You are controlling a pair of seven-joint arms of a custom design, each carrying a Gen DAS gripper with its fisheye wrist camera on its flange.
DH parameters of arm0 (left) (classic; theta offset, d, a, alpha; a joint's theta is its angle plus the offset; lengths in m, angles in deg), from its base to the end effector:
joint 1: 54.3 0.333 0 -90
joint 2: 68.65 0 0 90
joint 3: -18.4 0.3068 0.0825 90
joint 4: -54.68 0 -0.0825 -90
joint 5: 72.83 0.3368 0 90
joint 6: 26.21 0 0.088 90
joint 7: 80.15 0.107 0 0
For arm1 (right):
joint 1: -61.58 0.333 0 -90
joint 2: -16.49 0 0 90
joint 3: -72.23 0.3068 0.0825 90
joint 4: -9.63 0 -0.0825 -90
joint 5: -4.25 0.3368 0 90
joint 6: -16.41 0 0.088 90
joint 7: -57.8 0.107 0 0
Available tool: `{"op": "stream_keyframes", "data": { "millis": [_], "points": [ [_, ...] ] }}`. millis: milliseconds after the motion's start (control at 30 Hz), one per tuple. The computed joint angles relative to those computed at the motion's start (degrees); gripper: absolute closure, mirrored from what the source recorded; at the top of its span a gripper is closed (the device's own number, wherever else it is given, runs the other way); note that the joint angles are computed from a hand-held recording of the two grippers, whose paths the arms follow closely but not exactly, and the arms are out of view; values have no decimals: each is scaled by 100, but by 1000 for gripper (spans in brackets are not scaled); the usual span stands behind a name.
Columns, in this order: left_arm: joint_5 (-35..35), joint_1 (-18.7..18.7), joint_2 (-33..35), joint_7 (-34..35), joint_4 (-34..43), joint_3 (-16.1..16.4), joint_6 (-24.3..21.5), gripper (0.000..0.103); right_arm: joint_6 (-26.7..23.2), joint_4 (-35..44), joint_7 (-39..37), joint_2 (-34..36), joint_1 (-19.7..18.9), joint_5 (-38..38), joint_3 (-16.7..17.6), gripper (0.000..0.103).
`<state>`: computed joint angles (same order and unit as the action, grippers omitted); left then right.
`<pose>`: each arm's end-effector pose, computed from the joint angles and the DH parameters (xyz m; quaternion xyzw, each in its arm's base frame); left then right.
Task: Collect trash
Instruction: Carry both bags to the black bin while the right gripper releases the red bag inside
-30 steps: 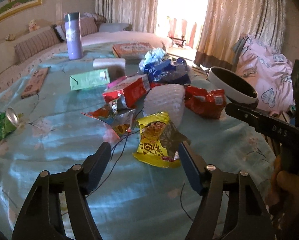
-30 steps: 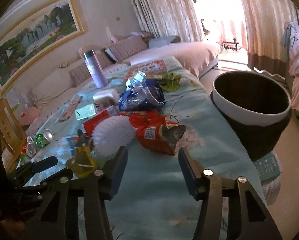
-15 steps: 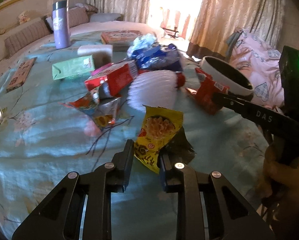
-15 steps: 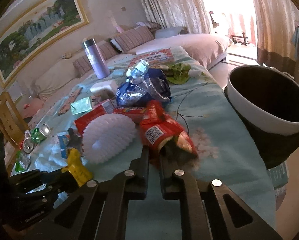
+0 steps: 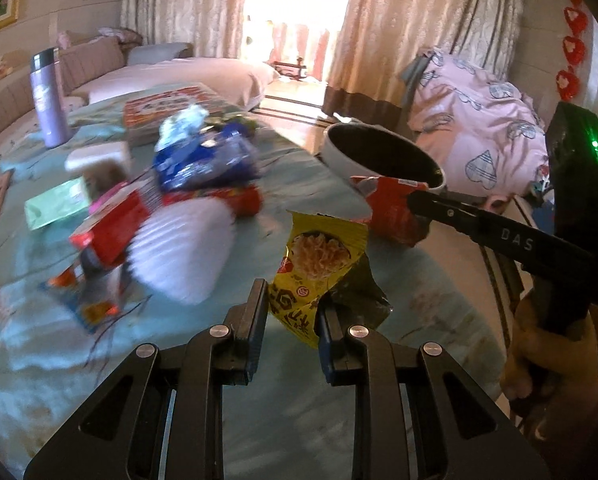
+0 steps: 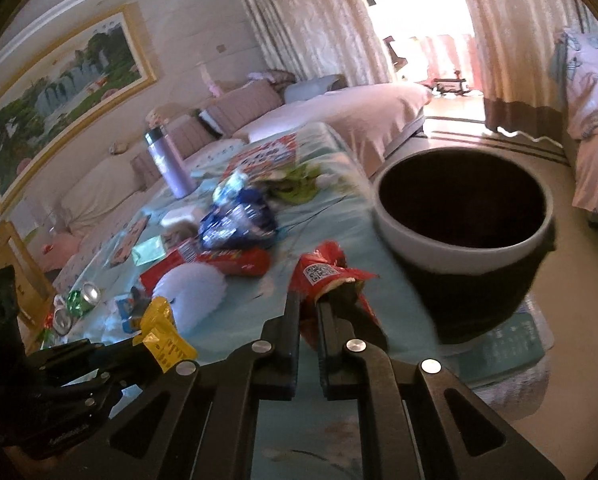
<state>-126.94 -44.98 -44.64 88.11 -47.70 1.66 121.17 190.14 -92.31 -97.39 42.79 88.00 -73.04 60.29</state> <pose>0.6345 -0.0480 0.3806 -0.3810 0.8365 -0.3830 0.0914 0.5823 0.2439 0.3676 -0.5004 0.7464 -0.2202 0.3794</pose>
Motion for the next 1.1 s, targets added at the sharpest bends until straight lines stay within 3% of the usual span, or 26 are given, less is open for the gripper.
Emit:
{"op": "stream_keyframes", "data": {
  "millis": [233,367,533,833,933,1033,1100],
  "points": [
    [477,-389,257,-492,455,-86,127,82,26,-277,379,-292,-257,-409,-38,97],
    [868,-551,510,-895,868,-181,158,82,247,-270,758,-313,-600,-792,32,97],
    [1537,-835,980,-1626,1613,-227,84,82,449,-201,713,-267,-1009,-791,132,97],
    [2633,-1255,1824,-2692,2898,-304,-160,82,693,-123,-976,-35,-1414,738,144,103],
    [2877,-1333,2044,-2963,3232,-315,-270,82,1017,-7,-467,121,-988,467,-497,103],
    [3031,-1350,2118,-3040,3338,-359,-291,82,1505,30,508,329,-292,57,-1473,103],
    [3035,-1286,2103,-3040,3324,-425,-312,82,1616,-50,597,374,-60,88,-1746,103]
  ]
}}
